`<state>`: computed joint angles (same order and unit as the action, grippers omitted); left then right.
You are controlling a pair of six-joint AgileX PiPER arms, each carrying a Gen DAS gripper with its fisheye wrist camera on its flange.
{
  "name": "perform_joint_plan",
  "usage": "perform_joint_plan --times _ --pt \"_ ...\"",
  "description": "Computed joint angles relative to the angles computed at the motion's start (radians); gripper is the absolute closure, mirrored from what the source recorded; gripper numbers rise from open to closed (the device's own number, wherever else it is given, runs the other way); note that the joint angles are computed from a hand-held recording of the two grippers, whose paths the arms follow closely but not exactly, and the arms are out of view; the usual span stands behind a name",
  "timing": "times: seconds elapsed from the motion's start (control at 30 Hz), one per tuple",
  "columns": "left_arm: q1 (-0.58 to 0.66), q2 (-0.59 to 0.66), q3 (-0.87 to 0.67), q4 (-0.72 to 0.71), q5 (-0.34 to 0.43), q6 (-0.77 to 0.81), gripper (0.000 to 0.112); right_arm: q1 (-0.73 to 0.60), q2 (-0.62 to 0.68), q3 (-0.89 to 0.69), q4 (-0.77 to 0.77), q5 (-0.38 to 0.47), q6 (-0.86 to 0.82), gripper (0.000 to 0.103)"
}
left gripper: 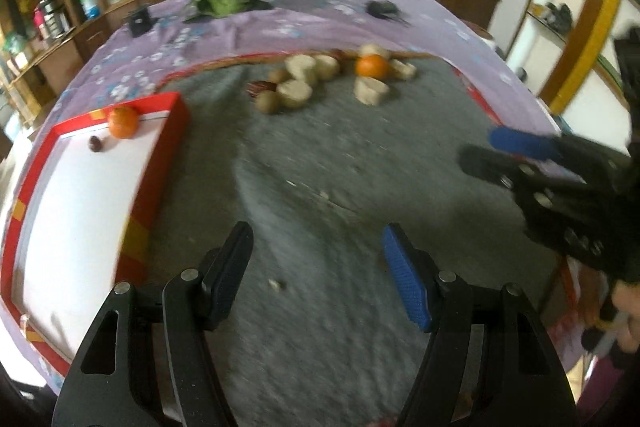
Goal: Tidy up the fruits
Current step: 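Grasp a brown round nut from the pile with the left gripper, then grasp a beige cake cube with the right gripper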
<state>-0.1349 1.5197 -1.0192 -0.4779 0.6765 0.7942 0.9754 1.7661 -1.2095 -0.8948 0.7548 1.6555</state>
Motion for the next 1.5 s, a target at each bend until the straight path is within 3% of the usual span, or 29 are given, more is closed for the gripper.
perform_joint_plan --times 0.4,0.43,0.47,0.57,0.8,1.07,1.43,1.5 --pt "-0.068 0.029 0.035 -0.023 0.000 0.033 0.045 -0.009 -0.018 0.035 -0.014 -0.023 0.026 0.054" --pt "-0.064 0.035 0.032 -0.036 0.007 0.050 0.050 -0.011 -0.020 0.040 -0.017 -0.027 0.031 0.054" --pt "-0.056 0.041 0.030 -0.053 0.016 0.072 0.069 -0.013 -0.021 0.042 -0.018 -0.031 0.033 0.054" --pt "-0.049 0.060 0.019 -0.053 0.029 0.089 0.089 -0.022 -0.019 0.045 -0.018 -0.044 0.037 0.054" --pt "-0.021 0.041 0.029 -0.087 0.011 0.144 0.089 -0.036 0.009 0.017 -0.003 -0.068 0.004 0.054" --pt "0.029 0.076 -0.043 -0.060 -0.008 0.092 0.089 -0.108 0.062 -0.039 -0.023 -0.150 -0.005 0.054" --pt "0.044 0.139 -0.131 -0.037 -0.018 0.044 0.089 -0.244 0.269 -0.340 0.181 -0.111 -0.332 0.054" --pt "0.043 0.147 -0.140 -0.031 -0.023 0.035 0.089 -0.251 0.305 -0.397 0.208 -0.073 -0.392 0.065"
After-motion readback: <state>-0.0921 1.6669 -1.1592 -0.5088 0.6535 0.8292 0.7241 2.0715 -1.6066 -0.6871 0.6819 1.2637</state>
